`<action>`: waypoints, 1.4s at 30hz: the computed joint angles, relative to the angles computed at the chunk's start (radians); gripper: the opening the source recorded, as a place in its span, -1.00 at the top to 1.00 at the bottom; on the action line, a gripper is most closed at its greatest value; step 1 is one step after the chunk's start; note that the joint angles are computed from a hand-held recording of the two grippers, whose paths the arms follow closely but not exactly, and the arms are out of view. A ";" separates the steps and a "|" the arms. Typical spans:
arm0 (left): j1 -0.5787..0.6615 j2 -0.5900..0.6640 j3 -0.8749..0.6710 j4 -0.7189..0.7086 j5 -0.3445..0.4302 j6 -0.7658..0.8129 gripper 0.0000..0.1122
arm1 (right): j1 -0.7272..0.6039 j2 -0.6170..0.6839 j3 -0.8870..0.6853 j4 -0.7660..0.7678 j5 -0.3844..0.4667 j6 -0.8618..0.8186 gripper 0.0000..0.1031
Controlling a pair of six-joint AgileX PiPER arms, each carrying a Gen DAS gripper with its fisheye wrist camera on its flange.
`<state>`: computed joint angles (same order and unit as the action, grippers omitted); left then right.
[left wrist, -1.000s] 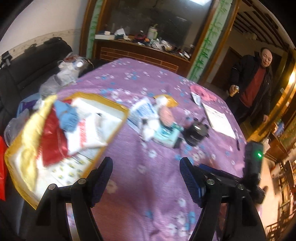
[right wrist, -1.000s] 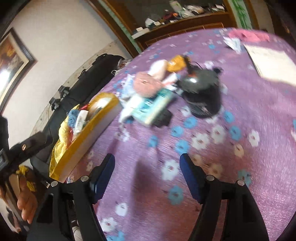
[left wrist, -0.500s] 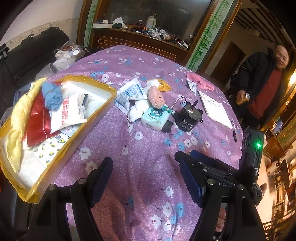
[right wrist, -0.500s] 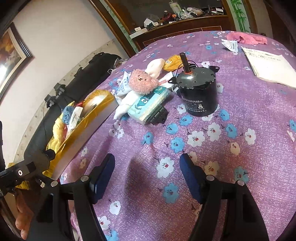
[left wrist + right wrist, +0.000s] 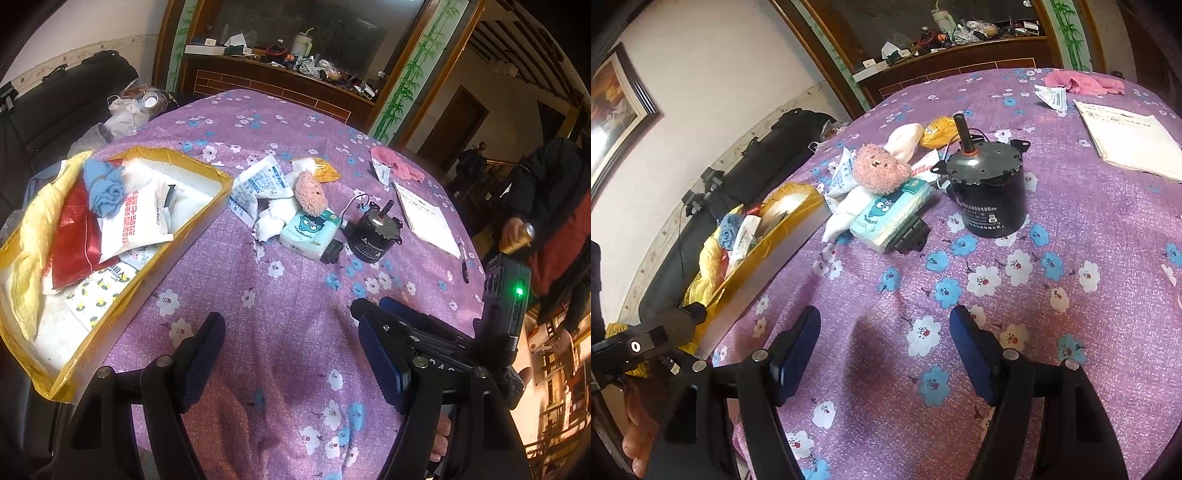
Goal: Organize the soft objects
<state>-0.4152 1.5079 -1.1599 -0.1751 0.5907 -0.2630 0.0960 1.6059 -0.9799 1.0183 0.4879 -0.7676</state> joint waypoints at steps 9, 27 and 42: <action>0.041 0.189 -0.225 -0.055 0.059 0.117 -0.39 | -0.004 0.012 -0.012 0.017 0.018 -0.011 -0.39; 0.234 0.534 -0.563 -0.236 0.133 0.371 -0.37 | 0.130 0.159 -0.443 -0.474 0.072 0.448 -0.40; 0.282 0.486 -0.547 -0.408 0.209 0.545 -0.38 | 0.224 0.501 -0.905 -1.043 0.266 0.884 0.46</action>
